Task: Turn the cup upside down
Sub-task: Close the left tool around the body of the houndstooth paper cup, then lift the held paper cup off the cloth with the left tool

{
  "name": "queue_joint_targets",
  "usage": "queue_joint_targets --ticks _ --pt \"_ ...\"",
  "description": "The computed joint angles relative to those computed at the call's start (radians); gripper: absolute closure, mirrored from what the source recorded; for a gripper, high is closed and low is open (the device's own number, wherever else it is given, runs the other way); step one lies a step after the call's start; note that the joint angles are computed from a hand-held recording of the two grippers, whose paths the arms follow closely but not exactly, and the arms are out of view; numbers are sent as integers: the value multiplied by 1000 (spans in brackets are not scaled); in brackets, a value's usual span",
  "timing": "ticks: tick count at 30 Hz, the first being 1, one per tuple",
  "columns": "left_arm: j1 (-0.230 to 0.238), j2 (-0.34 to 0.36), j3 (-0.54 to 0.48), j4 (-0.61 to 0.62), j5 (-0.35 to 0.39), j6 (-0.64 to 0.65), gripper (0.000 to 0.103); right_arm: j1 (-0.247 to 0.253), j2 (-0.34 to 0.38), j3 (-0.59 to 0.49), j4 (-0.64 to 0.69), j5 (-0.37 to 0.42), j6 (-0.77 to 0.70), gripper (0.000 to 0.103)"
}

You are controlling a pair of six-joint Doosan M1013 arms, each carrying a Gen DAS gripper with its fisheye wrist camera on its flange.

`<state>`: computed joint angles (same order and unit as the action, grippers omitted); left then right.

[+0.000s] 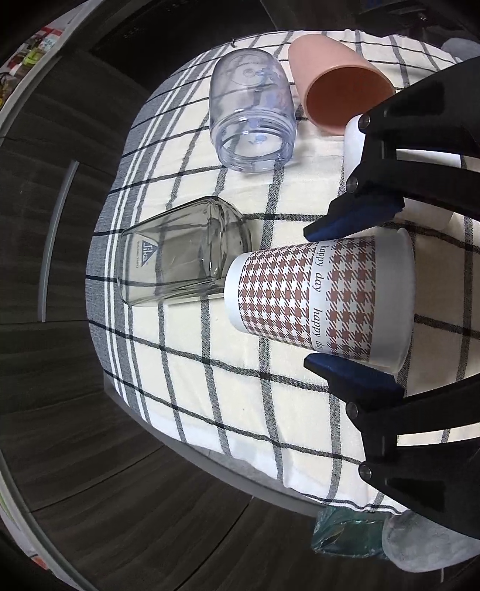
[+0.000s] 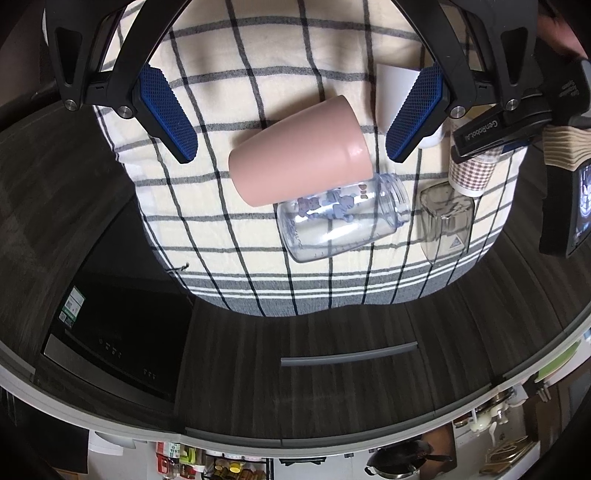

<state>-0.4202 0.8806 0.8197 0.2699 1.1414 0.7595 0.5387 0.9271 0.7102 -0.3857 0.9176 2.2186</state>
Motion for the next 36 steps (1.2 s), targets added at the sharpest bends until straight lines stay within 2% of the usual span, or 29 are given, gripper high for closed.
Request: queue_joint_targets --ticks 7,12,18,23,28,36 --pt "-7 -24 36 28 -13 -3 42 3 -10 15 -2 -7 1 1" --pt "-21 -77 105 55 -43 -8 42 7 -36 51 6 -26 6 1" --pt "-47 -156 210 63 -94 7 42 12 -105 156 23 -64 16 1" --pt "-75 -195 266 47 -123 40 42 13 -166 257 22 -85 43 1" --pt "-99 -204 290 43 -142 68 42 9 -215 353 16 -104 85 1" --pt "-121 -192 303 16 -169 107 42 3 -244 426 -32 -104 163 1"
